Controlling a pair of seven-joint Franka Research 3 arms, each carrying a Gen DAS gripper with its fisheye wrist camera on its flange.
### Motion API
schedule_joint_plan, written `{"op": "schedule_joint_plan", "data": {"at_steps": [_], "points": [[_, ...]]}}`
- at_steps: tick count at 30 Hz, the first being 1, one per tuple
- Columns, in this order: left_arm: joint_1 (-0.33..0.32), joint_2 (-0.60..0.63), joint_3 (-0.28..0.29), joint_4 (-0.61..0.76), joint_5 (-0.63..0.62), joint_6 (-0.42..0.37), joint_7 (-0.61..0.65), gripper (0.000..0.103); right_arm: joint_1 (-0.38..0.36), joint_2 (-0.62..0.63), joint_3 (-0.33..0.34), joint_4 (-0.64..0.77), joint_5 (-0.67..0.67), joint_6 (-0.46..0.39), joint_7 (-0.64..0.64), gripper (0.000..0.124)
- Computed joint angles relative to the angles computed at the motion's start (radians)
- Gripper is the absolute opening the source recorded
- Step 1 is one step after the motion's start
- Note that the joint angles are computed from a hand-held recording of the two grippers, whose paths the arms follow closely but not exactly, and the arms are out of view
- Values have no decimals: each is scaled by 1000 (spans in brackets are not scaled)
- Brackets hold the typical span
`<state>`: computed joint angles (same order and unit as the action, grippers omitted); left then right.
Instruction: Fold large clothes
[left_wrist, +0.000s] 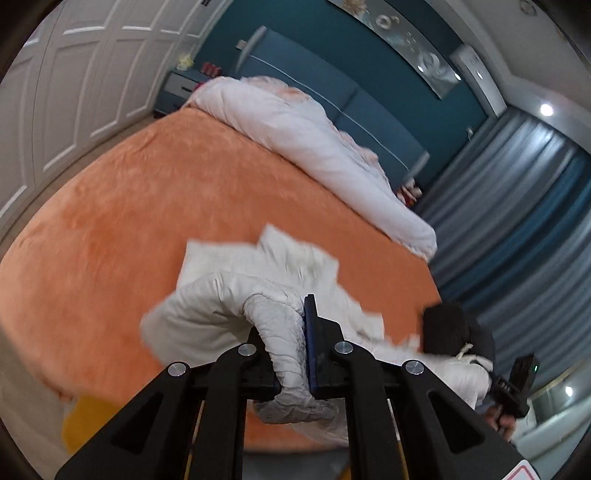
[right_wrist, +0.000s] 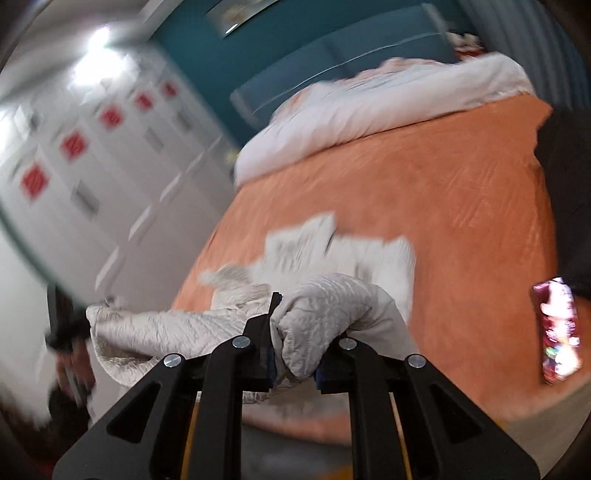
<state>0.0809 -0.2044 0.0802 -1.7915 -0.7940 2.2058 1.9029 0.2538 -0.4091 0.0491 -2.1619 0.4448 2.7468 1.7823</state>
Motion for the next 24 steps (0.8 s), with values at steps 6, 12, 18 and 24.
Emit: {"op": "schedule_joint_plan", "data": {"at_steps": [6, 12, 18, 24], "points": [[14, 297, -102, 225, 169, 135, -116, 9, -33, 280, 0, 149, -13, 135, 77, 16], [62, 542, -165, 390, 247, 122, -240, 14, -48, 438, -4, 228, -185, 110, 233, 20], [109, 629, -242, 413, 276, 161, -251, 17, -62, 534, 3, 267, -38, 144, 154, 26], [207, 552, -319, 380, 131, 155, -170, 18, -94, 436, 44, 233, 454, 174, -218, 33]]}}
